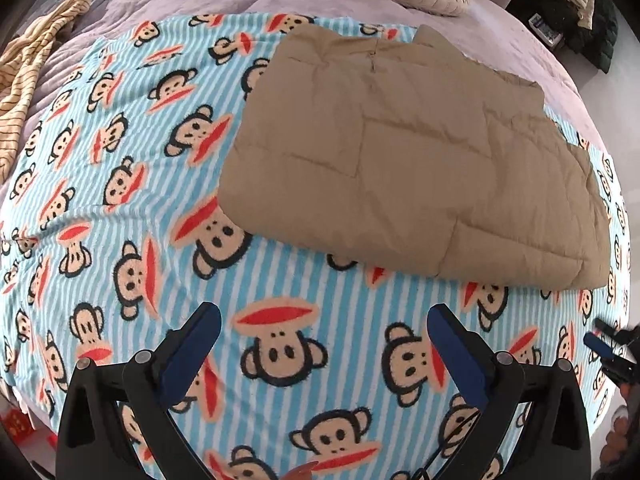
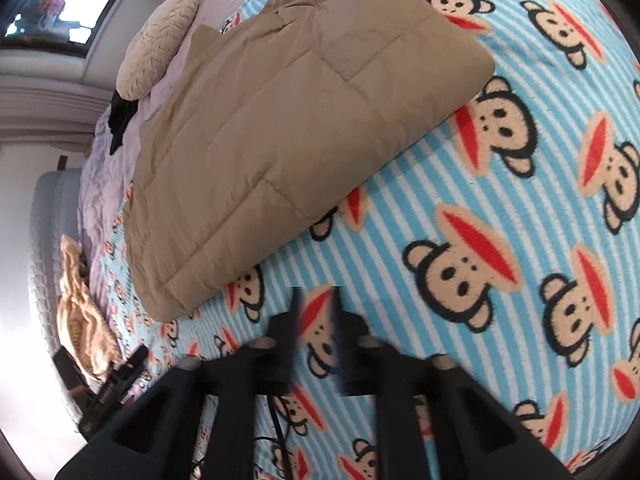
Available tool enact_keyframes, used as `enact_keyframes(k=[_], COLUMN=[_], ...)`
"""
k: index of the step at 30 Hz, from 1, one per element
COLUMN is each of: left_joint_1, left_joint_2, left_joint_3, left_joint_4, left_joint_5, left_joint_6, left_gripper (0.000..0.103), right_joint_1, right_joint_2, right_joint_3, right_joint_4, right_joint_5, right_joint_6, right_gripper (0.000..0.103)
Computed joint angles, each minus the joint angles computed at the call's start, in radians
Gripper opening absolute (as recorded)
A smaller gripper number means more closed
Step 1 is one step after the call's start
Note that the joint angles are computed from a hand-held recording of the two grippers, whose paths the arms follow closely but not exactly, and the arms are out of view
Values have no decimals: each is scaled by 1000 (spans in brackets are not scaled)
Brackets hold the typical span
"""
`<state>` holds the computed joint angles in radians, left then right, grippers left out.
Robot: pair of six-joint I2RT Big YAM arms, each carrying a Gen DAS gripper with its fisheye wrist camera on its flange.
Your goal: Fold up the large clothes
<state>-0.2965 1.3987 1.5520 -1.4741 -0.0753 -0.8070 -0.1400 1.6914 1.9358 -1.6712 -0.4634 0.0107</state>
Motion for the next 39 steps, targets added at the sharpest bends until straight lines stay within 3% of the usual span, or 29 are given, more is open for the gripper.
enact_keyframes(k=[1, 2, 5, 13, 20, 24, 29, 33, 39], left_joint_1=[0, -1, 2, 46, 118, 151, 196, 230, 241], left_joint_2=[3, 6, 12, 13, -58, -83, -85, -72, -16], left_joint_3=[-1, 0, 0, -54, -167, -225, -294, -340, -365], left_joint_4=[0, -1, 2, 61, 274, 387, 514, 620, 701], left_joint_5=[0, -1, 3, 56, 231, 294, 387, 425, 450], left_joint_6=[2, 3, 1, -27, -105, -152, -189, -235, -260], left_gripper=[103, 103, 103, 103, 103, 103, 103, 103, 103], right_joint_1=[-3, -7, -19, -34, -46, -48, -58, -60, -46], right_joint_2=[0, -2, 12, 41, 47, 61, 125, 161, 207], right_joint_3=[-2, -8, 0, -9, -34, -38, -4, 2, 31], right_joint_4=[8, 24, 47, 112, 168, 186, 130, 166, 241], right_joint_5=[-14, -35, -105, -180, -225, -241, -336, -406, -452], right_joint_6=[13, 32, 80, 158, 169, 198, 223, 269, 325], right_gripper=[87, 100, 100, 103, 103, 103, 103, 103, 103])
